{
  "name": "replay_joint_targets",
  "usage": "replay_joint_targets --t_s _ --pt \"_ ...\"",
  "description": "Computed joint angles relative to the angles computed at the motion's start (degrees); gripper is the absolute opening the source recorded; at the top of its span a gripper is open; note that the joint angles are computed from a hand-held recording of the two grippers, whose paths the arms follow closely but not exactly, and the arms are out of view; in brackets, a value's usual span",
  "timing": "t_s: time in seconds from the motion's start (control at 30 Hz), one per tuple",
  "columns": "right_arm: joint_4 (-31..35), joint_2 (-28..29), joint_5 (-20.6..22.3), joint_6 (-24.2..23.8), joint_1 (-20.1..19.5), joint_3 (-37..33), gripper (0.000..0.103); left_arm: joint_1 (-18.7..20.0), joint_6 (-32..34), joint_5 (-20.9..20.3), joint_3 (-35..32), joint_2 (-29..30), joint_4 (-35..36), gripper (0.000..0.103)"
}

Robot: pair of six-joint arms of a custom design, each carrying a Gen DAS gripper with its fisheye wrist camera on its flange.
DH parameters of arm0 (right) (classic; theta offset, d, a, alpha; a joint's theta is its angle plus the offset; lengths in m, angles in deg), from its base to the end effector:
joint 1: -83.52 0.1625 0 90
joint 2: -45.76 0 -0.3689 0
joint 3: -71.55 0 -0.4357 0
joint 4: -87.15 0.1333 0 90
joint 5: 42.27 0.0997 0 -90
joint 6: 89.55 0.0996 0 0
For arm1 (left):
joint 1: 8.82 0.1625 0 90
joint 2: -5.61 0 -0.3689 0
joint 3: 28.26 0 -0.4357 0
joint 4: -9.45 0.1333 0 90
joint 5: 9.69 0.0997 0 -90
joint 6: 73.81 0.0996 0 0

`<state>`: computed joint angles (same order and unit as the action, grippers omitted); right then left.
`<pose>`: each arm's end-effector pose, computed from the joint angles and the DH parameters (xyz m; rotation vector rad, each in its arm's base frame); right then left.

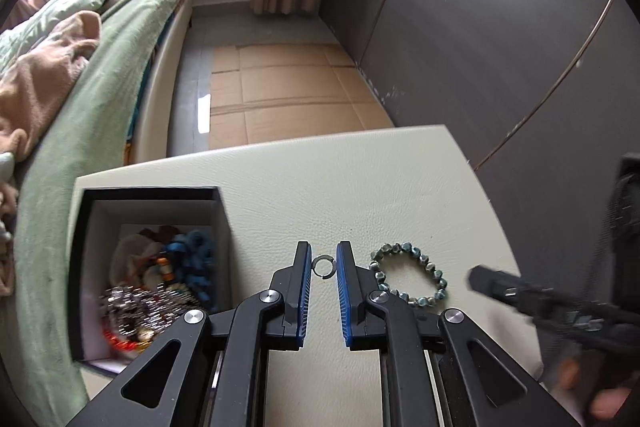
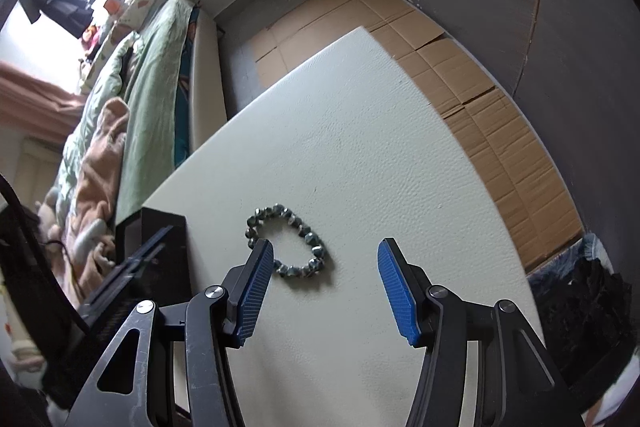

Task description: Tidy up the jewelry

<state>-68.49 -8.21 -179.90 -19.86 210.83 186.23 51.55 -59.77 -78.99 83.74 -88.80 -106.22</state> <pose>0.3719 -0.3895 0.0225 -0.7556 -2.4293 0.9676 -0.1001 -0.5169 0.3204 1.0046 2.6041 -0.2644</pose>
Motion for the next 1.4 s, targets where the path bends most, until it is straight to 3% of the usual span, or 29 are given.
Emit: replay_joint_targets --t_s 0.37,0.5,0.57,0.63,0.73,0.83,1.17,1.2,1.27,1.33,1.4 --pt "11.17 5.19 -3.29 -1.37 -0.33 -7.13 0.048 3.11 0.01 -1.95 -2.92 -2.62 1.38 0.013" --pt "24.27 8.66 -6.05 0.75 -0.53 -12.52 0.044 4.25 -0.39 -2.46 -4.20 -2.77 2.29 0.013" --pt "31.23 10.49 -8.10 2.04 0.12 -15.54 0.037 4.60 -0.26 -2.28 -4.49 -2.97 2.14 0.013" --pt "36.42 11.34 -9.28 3.81 0.59 -17.21 0.012 4.80 -0.07 -1.58 -4.47 -3.37 1.55 0.013" --pt "31.23 10.22 -8.56 2.50 0.97 -15.11 0.010 5.31 -0.01 -1.09 -4.55 -3.65 1.22 0.013" --pt "31.40 9.46 -10.50 3.17 2.41 -15.06 0.010 5.86 -0.09 -0.92 -4.83 -3.66 1.29 0.013" --pt "20.98 9.05 -15.44 -3.02 7.03 -15.26 0.010 7.70 -1.81 -3.73 -8.17 -1.16 5.02 0.014" --pt "19.47 9.53 -15.64 -4.02 7.11 -15.58 0.010 7.55 -1.11 -3.40 -8.04 -1.38 4.71 0.016" --pt "15.91 9.81 -16.00 -6.48 7.69 -15.59 0.010 7.26 -0.50 -2.58 -7.86 -1.79 4.00 0.035" --pt "11.87 10.63 -16.39 -9.68 8.23 -15.94 0.010 7.78 -0.64 -4.07 -8.00 -2.33 2.65 0.071" --pt "7.19 12.25 -16.53 -13.83 8.46 -17.24 0.010 8.13 -0.84 -4.81 -8.18 -2.82 1.20 0.080"
